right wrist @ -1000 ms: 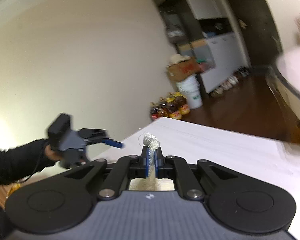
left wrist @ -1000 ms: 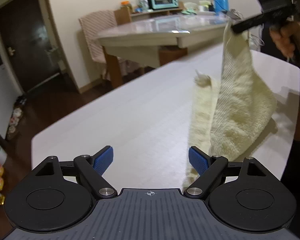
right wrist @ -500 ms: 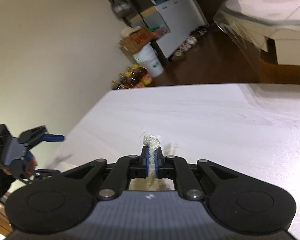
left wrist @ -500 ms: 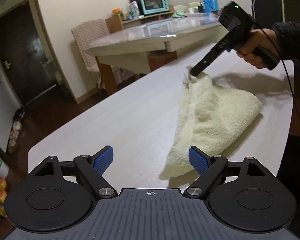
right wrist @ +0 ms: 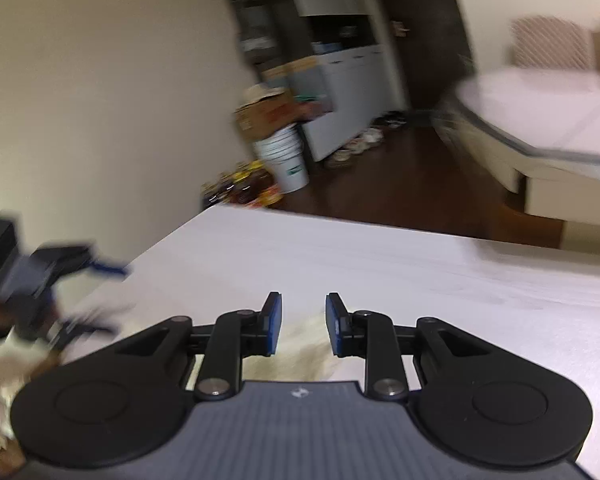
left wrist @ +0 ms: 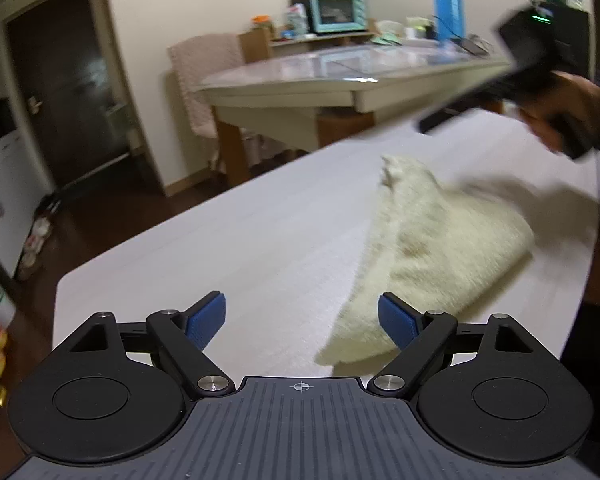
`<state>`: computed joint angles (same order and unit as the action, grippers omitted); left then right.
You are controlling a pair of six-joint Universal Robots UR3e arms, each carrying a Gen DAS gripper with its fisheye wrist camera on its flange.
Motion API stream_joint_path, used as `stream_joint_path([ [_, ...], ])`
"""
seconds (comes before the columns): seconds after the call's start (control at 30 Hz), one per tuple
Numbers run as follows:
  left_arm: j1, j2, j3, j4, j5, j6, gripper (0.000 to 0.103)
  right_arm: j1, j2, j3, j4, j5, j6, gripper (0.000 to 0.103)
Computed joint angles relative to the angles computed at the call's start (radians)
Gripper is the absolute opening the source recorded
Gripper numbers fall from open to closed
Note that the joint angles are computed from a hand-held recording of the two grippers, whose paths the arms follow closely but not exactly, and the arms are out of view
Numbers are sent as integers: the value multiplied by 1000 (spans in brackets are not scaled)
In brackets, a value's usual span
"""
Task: Fold towel
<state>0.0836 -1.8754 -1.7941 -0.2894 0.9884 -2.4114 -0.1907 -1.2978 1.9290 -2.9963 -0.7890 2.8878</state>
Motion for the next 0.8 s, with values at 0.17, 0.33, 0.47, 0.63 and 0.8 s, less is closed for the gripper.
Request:
stream_joint_path([
  [0.17, -45, -44, 10, 56, 78, -6, 89, 115, -40, 30, 53, -121, -144, 22],
  [0.33, -58, -42, -5, 87, 113, -9, 90, 181, 19, -41, 72, -197, -136, 22],
  [0.47, -44, -16, -43, 128, 100, -31, 90, 204, 16, -71, 91, -221, -134, 20],
  [0.63, -32, 10, -103, 194, 96, -66, 90, 218, 31, -90, 64, -212, -124, 20],
  [0.8, -47, -8, -130, 254, 128, -81, 92, 280, 95, -166, 105, -292, -136, 19],
])
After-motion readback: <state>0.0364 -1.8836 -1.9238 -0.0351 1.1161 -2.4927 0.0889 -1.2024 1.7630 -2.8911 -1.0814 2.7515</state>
